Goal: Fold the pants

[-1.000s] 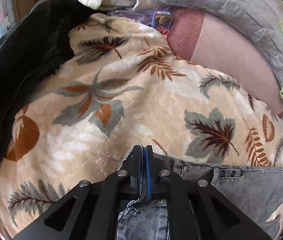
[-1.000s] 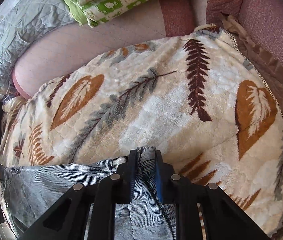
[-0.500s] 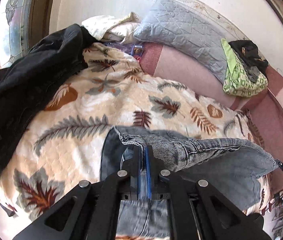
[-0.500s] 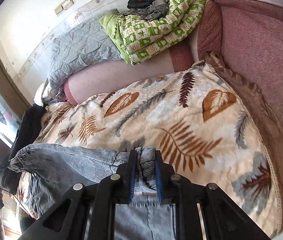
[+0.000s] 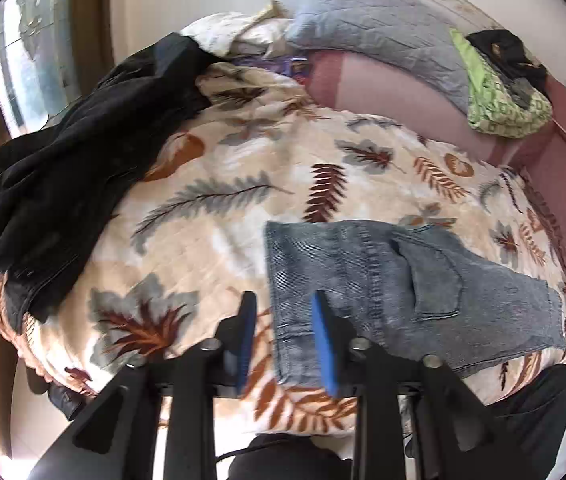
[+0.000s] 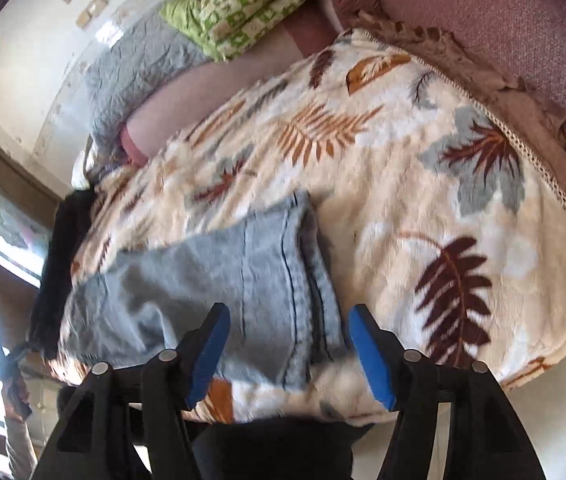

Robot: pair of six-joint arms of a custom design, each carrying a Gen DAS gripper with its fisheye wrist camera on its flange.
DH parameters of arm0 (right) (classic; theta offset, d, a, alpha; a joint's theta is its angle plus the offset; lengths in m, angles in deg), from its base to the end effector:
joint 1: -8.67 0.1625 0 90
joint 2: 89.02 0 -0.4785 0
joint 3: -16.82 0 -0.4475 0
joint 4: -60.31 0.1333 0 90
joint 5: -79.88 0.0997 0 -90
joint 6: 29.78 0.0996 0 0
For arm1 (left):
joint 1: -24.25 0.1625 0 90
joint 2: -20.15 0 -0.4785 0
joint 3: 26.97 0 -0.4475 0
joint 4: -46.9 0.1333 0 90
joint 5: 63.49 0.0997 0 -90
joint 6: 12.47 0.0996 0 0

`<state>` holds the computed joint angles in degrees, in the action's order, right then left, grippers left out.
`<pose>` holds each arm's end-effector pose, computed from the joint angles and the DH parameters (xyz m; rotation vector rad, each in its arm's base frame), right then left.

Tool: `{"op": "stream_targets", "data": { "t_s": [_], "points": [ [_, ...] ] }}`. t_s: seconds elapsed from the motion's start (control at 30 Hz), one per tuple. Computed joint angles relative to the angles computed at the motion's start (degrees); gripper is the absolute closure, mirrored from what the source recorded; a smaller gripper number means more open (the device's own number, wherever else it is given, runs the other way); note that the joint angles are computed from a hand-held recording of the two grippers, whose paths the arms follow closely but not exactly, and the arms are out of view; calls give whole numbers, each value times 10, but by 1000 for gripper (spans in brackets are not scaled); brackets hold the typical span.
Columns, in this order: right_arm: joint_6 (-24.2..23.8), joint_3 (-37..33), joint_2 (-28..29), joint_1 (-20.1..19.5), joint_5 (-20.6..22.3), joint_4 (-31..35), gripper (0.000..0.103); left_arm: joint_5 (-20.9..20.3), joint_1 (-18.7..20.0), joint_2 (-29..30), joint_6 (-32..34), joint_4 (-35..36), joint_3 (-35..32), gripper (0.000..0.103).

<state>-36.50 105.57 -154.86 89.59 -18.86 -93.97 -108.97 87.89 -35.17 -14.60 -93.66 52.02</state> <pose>-0.0013 -0.7572 0.4169 -0.1348 -2.7251 0.9913 -0.1746 -0.8098 0.3581 0.2723 2.3803 -0.7926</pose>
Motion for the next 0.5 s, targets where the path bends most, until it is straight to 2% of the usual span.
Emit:
{"op": "stream_targets", "data": {
  "t_s": [0.03, 0.13, 0.17, 0.2, 0.23, 0.27, 0.33, 0.4, 0.5],
  "points": [
    [11, -30, 17, 2, 1, 27, 36, -3, -4, 15, 14, -5, -8, 53],
    [30, -118, 81, 18, -67, 90, 37, -2, -7, 63, 43, 11, -38, 53],
    [39, -139, 98, 21, -82, 107, 45, 4, -6, 75, 43, 20, -44, 53],
    [43, -159, 110, 22, -89, 134, 57, 12, -3, 86, 35, 36, -48, 53],
    [38, -178, 124, 28, -119, 154, 82, 19, 1, 95, 20, 58, -55, 53],
    [23, -186, 133, 36, -150, 152, 90, 21, 6, 101, 3, 80, -59, 53],
    [-11, -193, 140, 47, -184, 145, 91, 29, 14, 103, -16, 97, -48, 53],
    [-50, -197, 148, 60, -234, 104, 91, 33, 14, 96, 15, 47, -20, 52],
    [-89, -207, 163, 67, -269, 46, 91, 27, 15, 95, 5, 48, -22, 52]
  ]
}}
